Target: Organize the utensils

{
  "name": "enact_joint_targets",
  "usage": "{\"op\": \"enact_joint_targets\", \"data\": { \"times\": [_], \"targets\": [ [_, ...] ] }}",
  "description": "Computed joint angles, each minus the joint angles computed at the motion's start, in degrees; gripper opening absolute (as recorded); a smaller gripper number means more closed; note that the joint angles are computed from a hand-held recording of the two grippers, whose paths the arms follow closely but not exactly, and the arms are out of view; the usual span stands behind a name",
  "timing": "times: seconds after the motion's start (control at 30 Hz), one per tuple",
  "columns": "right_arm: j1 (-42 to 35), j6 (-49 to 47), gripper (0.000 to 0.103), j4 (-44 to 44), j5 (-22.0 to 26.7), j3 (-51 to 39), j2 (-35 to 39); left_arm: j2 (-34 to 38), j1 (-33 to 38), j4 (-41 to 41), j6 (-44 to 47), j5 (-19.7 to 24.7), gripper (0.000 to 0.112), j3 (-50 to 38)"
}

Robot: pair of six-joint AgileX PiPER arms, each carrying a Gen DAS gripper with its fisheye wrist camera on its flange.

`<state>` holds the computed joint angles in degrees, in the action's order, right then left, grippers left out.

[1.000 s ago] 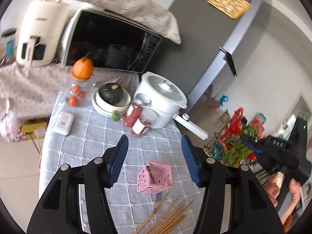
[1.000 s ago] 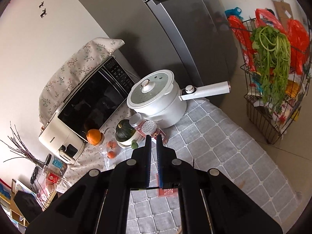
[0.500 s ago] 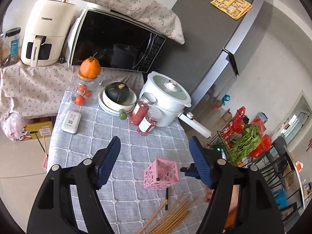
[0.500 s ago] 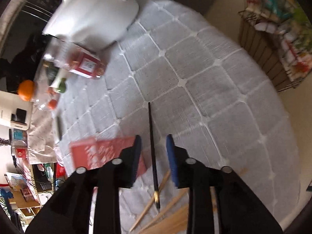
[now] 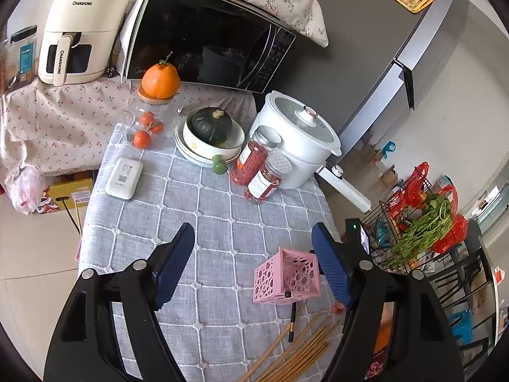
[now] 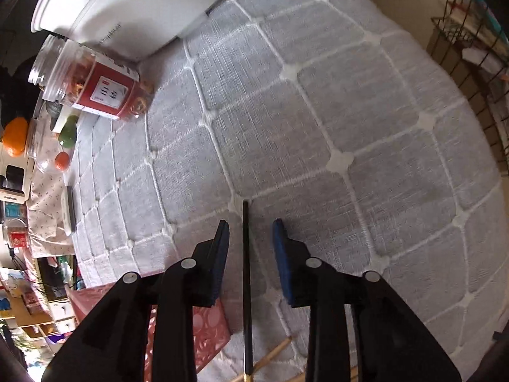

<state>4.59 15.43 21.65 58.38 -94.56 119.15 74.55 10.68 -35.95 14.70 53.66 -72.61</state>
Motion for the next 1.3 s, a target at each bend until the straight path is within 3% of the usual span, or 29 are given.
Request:
{"op": "enact_joint_targets", "data": {
  "times": [0.1, 0.23, 0.4, 0.73, 0.87, 1.07, 1.17, 1.3],
  "targets": [
    [1.1, 2.9, 0.009, -4.3, 0.2, -0.5, 0.0, 0.0, -0.7, 0.8, -0.9, 0.0, 0.074, 0.1],
    [-1.0, 1.7, 0.002, 0.9, -4.3, 5.9, -2.9, -0.5, -0.3, 0.6, -0.5, 1.0, 0.075, -0.4],
    [0.0, 4.9, 0.002, -5.2, -5.7, 13.4, -9.0, -1.0, 1.7, -0.7, 0.3, 2.2, 0.078, -0.4],
    [5.5, 9.9, 0.005, -15.6, 2.0, 7.0, -6.2, -2.2, 4.1, -3.7, 1.9, 5.1, 0.079, -1.3],
    [2.8, 7.8, 0.005, -7.8, -0.6, 11.8, -8.5, -2.6, 5.6, -4.3, 2.3, 6.2, 0.079, -1.4],
    [7.5, 13.7, 0.005, -15.2, -2.5, 15.1, -11.1, -3.3, 8.6, -6.9, 3.9, 9.1, 0.079, -1.8],
    [8.4, 18.4, 0.005, -18.3, -3.9, 19.0, -14.5, -4.0, 10.3, -8.6, 5.2, 10.7, 0.079, -2.0],
    [9.2, 21.7, 0.005, -19.7, -6.1, 27.0, -27.8, -4.8, 14.2, -12.6, 8.0, 14.3, 0.079, -2.5]
  ]
}}
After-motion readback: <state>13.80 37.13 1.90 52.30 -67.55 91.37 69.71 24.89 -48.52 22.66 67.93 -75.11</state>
